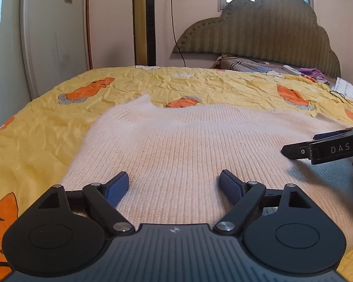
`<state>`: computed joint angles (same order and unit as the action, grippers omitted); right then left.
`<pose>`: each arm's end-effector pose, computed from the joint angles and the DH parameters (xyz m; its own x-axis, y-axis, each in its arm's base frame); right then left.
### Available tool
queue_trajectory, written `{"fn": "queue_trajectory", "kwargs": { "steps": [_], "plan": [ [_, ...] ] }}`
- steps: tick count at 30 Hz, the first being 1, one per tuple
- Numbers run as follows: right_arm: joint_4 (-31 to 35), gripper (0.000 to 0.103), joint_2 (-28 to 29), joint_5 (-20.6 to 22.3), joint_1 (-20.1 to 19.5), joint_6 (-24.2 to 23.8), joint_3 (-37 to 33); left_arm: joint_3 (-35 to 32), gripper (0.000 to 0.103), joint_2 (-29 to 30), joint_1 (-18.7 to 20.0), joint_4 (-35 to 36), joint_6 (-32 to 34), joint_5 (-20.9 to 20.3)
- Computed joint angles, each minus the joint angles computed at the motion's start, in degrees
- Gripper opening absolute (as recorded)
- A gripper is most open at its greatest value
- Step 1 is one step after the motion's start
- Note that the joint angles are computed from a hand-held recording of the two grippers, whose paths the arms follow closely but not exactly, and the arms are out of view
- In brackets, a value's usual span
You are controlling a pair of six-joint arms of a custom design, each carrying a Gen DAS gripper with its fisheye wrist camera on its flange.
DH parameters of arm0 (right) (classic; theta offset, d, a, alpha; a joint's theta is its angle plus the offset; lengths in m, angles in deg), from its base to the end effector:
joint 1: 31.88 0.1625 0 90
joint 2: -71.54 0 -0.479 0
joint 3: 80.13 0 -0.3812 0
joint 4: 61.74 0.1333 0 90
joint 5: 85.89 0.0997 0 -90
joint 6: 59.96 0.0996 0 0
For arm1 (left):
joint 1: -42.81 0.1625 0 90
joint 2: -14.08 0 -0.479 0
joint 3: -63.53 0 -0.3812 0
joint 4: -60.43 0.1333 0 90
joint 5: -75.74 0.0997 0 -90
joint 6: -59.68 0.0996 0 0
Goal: Fold small clothes
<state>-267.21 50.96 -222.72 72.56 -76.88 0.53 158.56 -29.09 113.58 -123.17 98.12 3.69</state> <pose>0.2461 -0.7124 0.0438 -0.7359 0.2328 0.6359 -0.3719 0.6458 -0.6668 -0.0830 -0.7360 0.1861 -0.6037 0.5317 -0.5940 0.7929 0.4775 -0.3785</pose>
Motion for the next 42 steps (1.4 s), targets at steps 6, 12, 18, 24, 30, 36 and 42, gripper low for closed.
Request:
{"fn": "queue_trajectory", "kwargs": {
  "steps": [6, 12, 18, 24, 30, 36, 42],
  "plan": [
    [-2.82, 0.092, -0.46, -1.1, 0.94, 2.1, 0.6, 3.76, 0.085, -2.61, -0.75, -3.51, 0.73, 1.67],
    [-0.97, 0.101, -6.03, 15.65, 0.28, 15.26, 5.45, 5.52, 0.086, -3.23, -0.17, -5.89, 2.11, 0.9],
    [20.08, 0.1, -3.76, 26.26, -3.24, 24.15, -5.38, 3.08, 0.089, -3.12, 0.86, -0.42, -1.86, -0.58],
    [16.44, 0.1, 1.03, 25.68, -4.35, 15.87, -10.23, 2.2, 0.09, -2.95, 1.51, 0.72, -2.25, -2.33],
    [5.85, 0.1, -0.87, 33.83, -6.6, 17.09, -3.5, 7.81, 0.091, -6.87, 1.79, -7.2, -8.82, -4.91],
    [4.79, 0.102, -0.92, 35.03, -6.85, 17.19, -3.04, 6.35, 0.092, -9.3, 2.79, -0.53, -25.15, 2.07],
    [3.72, 0.103, -1.08, 36.33, -7.14, 17.39, -2.33, -1.02, 0.092, -8.69, 5.46, 12.09, -44.86, -3.27]
  ]
}}
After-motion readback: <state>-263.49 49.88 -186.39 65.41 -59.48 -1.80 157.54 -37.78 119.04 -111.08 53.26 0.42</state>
